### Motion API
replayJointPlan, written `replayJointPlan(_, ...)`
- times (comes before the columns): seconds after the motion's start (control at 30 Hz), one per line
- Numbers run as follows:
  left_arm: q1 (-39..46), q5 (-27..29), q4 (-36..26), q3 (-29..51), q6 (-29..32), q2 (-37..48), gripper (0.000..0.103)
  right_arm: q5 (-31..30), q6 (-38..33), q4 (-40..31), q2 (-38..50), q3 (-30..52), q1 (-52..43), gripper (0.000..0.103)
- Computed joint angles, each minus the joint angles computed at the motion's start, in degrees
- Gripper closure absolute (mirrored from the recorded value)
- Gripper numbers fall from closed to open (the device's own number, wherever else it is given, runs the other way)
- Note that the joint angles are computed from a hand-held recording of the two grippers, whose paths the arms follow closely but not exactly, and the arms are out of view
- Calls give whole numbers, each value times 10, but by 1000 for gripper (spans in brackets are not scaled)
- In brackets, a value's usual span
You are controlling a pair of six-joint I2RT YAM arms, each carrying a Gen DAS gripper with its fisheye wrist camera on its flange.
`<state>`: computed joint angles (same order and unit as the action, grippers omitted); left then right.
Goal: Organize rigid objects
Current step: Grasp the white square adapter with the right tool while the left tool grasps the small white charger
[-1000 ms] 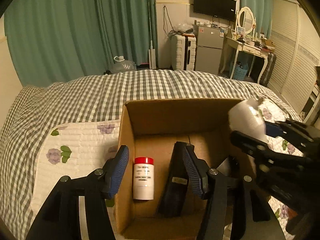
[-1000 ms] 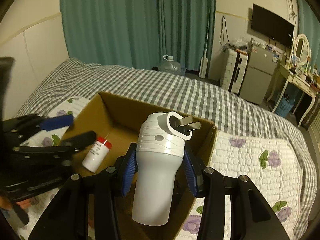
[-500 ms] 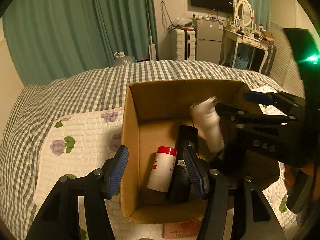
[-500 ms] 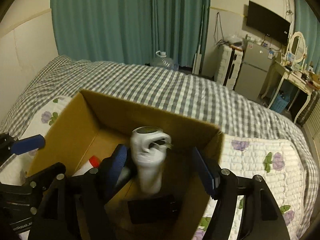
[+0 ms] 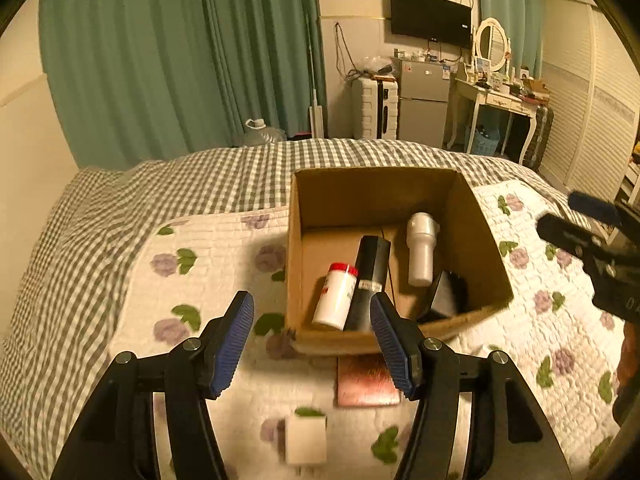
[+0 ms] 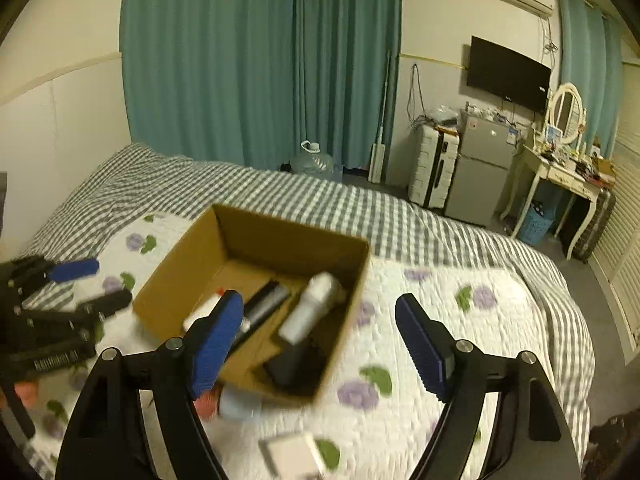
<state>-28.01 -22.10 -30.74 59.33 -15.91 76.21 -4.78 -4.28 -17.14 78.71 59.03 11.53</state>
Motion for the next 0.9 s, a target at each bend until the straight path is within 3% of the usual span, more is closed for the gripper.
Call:
replayJointPlan(0.17, -23, -33, -15, -62, -36, -55, 40, 0, -12, -7, -71, -82, 1, 21)
replayJointPlan(0.33, -24, -24, 12, -149, -92, -75, 39, -16, -16, 21, -91, -162, -7, 21)
replayJointPlan(0.57, -5, 19, 100, -238, -114, -24, 39, -1, -36, 90, 5, -209, 18, 21)
replayJointPlan(0.77, 17, 52, 124, -251, -110, 1, 39, 17, -44, 113, 108, -195, 35, 21)
replayJointPlan(0.9, 15, 51, 127, -247, -113, 31, 39, 27, -46, 116, 130, -190, 38, 21)
